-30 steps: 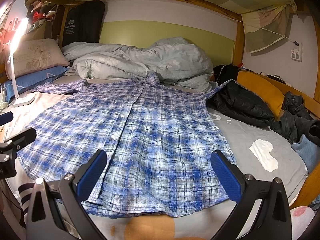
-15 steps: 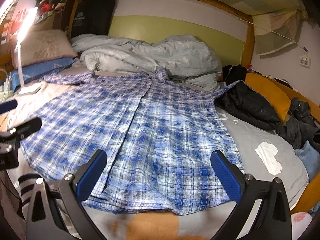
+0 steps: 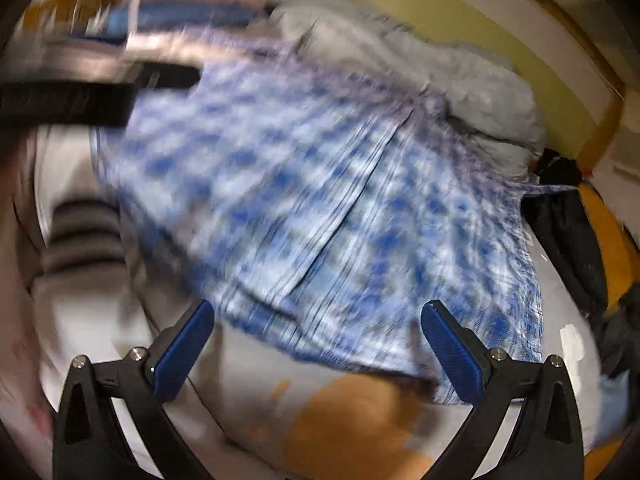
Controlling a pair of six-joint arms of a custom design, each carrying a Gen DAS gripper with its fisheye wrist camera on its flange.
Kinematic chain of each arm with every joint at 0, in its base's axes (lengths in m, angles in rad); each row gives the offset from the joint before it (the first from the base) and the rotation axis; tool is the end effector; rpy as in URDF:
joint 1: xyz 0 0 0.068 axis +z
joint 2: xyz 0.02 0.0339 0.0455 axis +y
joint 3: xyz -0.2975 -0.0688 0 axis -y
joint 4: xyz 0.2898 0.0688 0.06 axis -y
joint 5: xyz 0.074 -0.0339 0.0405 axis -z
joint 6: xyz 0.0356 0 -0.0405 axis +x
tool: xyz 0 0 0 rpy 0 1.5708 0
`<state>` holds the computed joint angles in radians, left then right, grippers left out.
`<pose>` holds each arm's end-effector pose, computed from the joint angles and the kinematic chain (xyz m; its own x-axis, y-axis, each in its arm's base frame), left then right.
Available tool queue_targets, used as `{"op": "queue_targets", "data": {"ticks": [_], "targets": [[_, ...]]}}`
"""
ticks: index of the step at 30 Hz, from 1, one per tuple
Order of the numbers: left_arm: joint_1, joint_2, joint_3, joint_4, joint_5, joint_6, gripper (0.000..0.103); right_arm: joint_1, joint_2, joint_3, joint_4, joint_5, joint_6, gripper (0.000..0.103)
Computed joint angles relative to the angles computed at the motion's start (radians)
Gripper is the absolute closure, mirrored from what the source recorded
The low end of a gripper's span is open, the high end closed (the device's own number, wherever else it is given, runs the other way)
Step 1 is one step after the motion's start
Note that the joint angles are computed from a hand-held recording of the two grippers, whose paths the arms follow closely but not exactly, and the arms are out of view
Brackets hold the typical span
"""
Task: Fold large clothes
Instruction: 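Grasp the plaid shirt hem with both grippers and lift it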
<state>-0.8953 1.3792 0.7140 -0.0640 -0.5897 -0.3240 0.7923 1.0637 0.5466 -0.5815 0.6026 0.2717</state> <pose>0.2066 -0.2261 0.2049 -0.5189 0.2244 -0.8249 0.2364 0.9650 0.1138 0.1577 0.1311 0.1904 -0.7113 -0.4063 -0.5736 -0.2228 0.9043 -0.3642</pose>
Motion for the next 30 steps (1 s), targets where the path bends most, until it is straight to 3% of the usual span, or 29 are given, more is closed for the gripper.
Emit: {"op": "queue_targets", "data": {"ticks": [3, 6, 10, 14, 16, 19, 24, 27, 30], "targets": [[0.011, 0.015, 0.004, -0.007, 0.039, 0.007, 0.000, -0.040, 0.066, 0.008, -0.022, -0.028, 0.008, 0.000], [0.010, 0.029, 0.009, -0.010, 0.068, 0.023, 0.000, -0.133, 0.040, 0.009, -0.037, -0.084, 0.007, 0.000], [0.000, 0.056, 0.026, -0.023, 0.145, 0.056, 0.000, -0.252, -0.021, -0.003, -0.023, -0.074, 0.030, 0.000], [-0.016, 0.096, 0.053, -0.059, 0.276, 0.103, 0.000, -0.344, -0.088, -0.004, -0.037, -0.027, 0.068, 0.000], [-0.015, 0.129, 0.079, -0.100, 0.370, 0.117, 0.000, -0.393, -0.116, -0.008, -0.026, -0.057, 0.059, 0.000], [-0.019, 0.177, 0.113, -0.148, 0.439, 0.104, 0.000, -0.431, -0.146, -0.008, -0.019, -0.093, 0.064, 0.000], [-0.048, 0.249, 0.160, -0.220, 0.281, 0.076, 0.000, -0.430, -0.161, -0.007, -0.012, -0.061, 0.054, 0.000], [0.005, 0.218, 0.142, -0.207, 0.289, 0.002, 0.000, -0.439, -0.150, -0.006, -0.009, -0.020, 0.037, 0.000], [0.063, 0.198, 0.132, -0.216, 0.200, -0.036, 0.000, -0.454, -0.085, 0.002, -0.022, 0.063, 0.038, 0.000]]}}
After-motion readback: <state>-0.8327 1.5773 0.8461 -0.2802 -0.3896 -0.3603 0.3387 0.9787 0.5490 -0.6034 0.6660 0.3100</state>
